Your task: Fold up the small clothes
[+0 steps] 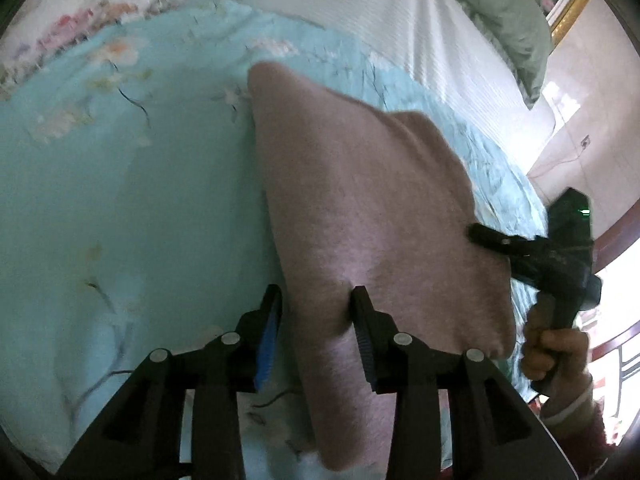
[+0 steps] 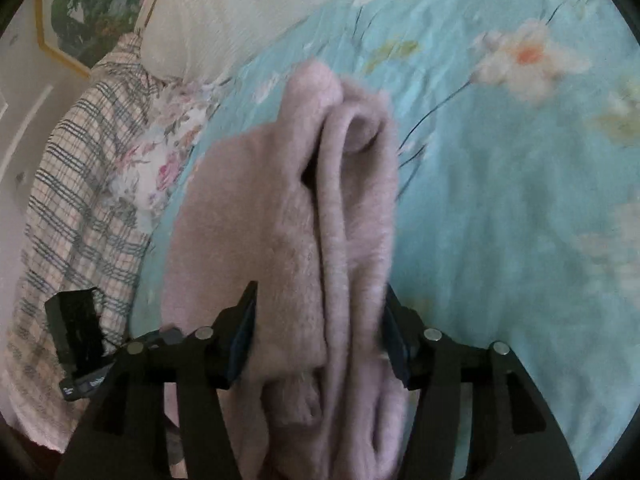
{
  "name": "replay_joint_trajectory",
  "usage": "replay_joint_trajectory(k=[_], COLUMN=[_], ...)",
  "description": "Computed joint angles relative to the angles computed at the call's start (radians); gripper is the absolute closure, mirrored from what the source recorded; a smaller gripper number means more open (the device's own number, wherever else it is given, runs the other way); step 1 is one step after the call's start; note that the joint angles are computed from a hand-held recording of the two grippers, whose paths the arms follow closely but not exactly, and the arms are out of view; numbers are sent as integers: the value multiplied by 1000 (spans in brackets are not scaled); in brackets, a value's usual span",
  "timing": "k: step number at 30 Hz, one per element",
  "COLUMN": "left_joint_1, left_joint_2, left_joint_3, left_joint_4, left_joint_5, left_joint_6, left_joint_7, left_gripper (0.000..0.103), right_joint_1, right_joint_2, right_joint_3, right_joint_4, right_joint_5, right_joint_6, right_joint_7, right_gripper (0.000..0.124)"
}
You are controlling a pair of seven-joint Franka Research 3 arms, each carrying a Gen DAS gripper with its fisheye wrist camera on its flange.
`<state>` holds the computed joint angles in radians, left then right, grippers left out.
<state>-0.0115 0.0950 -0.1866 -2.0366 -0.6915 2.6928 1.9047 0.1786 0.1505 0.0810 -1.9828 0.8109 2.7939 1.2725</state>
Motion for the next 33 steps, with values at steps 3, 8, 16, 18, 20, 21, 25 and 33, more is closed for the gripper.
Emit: replay_joint_trajectory(k=[3,8,16,18,20,21,25,33], left_joint_1=[0,-17,-60,-55,-54,-54,-63,-46], left_joint_2=[-33,-64,-51,-41,-37,-34,-5,-36], left_joint_3=[8,16,15,12,7,5,-6,-11], left_joint_4=[-24,-23,-10,5,12,17,26,-12], left_joint_5=[9,-84,-164,-190,-216,-226,-194,-208], left_joint_6=[14,20,-53,-96,-106,-111,-109,-100], left_joint_7=[4,92,247,268,289,297,276,258], left_gripper=[66,66,68,68,68,68,68,68], right_joint_1=[49,12,-39,-87,-84,-65,-24,-108], right_joint_2=[-65,7,216,167,136,134,219,55], right_joint_3=[-45,2,12,81,88,65,-26,79], right_joint_4=[-63,96,359,331,319,325,392,142], right_joint_5=[-261,-108,-201,-62,-7,-41,-215,44], right_joint_6=[137,47,-137,-59,-19,-19,-125,-19], right_joint_7=[194,-3,122,-44,-127,-109,100,-58], right_gripper=[63,71,116,117,117,117,117,91])
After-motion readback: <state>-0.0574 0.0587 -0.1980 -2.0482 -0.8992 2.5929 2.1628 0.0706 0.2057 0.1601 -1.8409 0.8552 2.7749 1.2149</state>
